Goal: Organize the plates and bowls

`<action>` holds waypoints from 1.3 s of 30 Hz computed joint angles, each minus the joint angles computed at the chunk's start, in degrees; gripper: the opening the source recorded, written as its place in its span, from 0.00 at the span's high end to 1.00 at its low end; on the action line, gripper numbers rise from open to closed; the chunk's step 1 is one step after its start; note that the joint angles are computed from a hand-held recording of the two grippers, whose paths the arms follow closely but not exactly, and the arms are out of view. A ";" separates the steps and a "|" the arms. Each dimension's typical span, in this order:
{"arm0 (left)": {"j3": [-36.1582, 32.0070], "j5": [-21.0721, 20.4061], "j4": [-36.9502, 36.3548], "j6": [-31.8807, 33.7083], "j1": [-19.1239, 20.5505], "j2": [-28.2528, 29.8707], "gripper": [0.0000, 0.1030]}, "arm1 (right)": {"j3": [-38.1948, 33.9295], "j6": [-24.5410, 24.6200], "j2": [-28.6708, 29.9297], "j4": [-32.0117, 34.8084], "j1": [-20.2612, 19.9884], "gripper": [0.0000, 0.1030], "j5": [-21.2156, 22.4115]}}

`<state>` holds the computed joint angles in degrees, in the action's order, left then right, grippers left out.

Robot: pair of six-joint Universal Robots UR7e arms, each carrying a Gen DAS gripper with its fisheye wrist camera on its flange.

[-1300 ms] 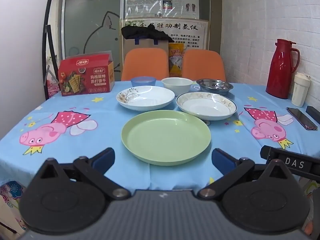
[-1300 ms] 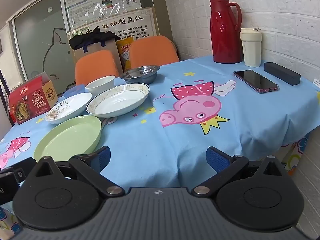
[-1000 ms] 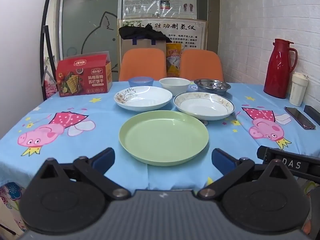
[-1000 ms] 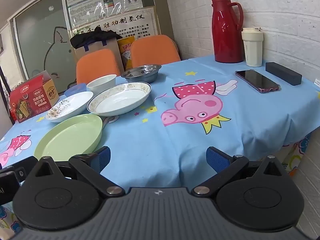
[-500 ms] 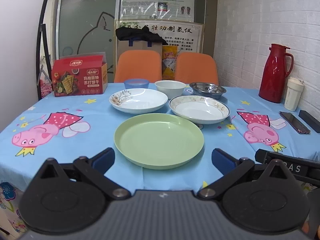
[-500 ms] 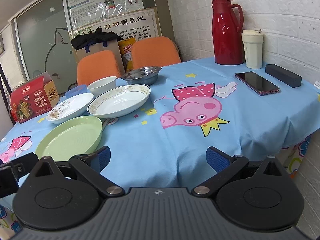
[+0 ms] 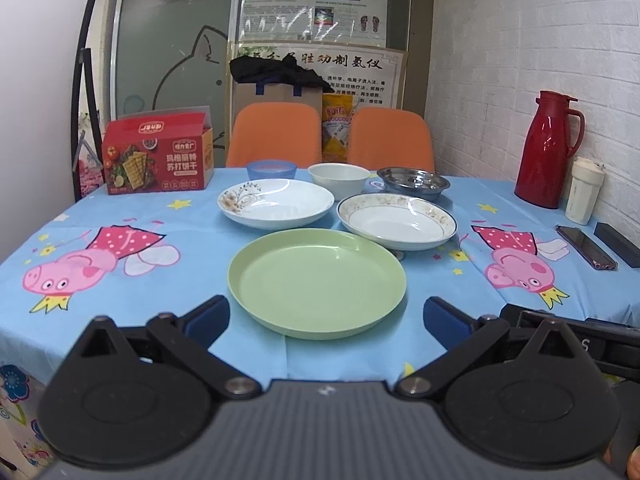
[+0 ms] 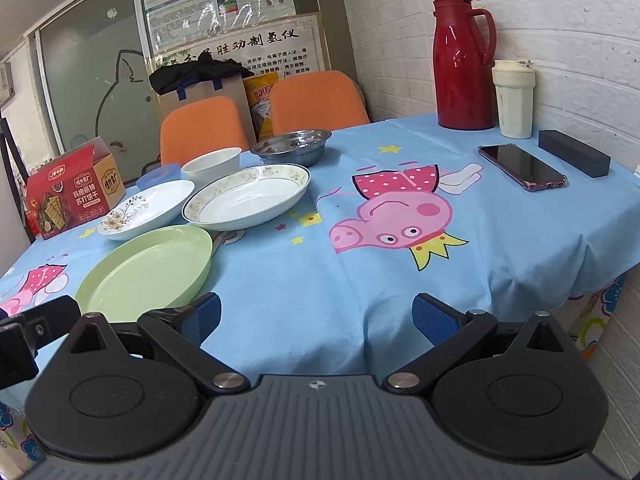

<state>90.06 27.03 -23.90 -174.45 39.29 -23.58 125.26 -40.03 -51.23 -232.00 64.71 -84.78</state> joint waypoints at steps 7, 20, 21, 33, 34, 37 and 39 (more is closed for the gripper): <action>0.09 -0.09 -0.12 0.05 0.03 0.02 0.00 | 0.07 -0.40 0.14 0.00 -0.02 0.00 0.08; -0.37 -0.01 1.19 -1.00 0.40 0.27 0.00 | 0.04 -0.68 0.31 0.36 0.10 0.00 -0.18; -0.36 0.00 1.23 -1.12 0.46 0.23 0.00 | 0.06 -0.75 0.34 0.35 0.11 0.00 -0.16; -0.83 -0.55 1.49 -3.04 2.93 -0.92 0.00 | -0.78 -0.47 0.78 1.38 0.19 0.00 -0.93; -1.92 -0.36 3.38 -4.44 3.55 -0.67 0.00 | -1.13 -0.61 0.93 1.83 0.37 0.00 -1.43; -4.93 0.04 7.92 -7.35 4.99 0.08 0.00 | -2.21 -0.75 1.01 3.76 0.92 0.00 -2.54; -6.39 -0.57 9.03 -7.25 5.51 0.46 0.00 | -2.69 -0.90 0.96 4.53 1.31 0.00 -2.87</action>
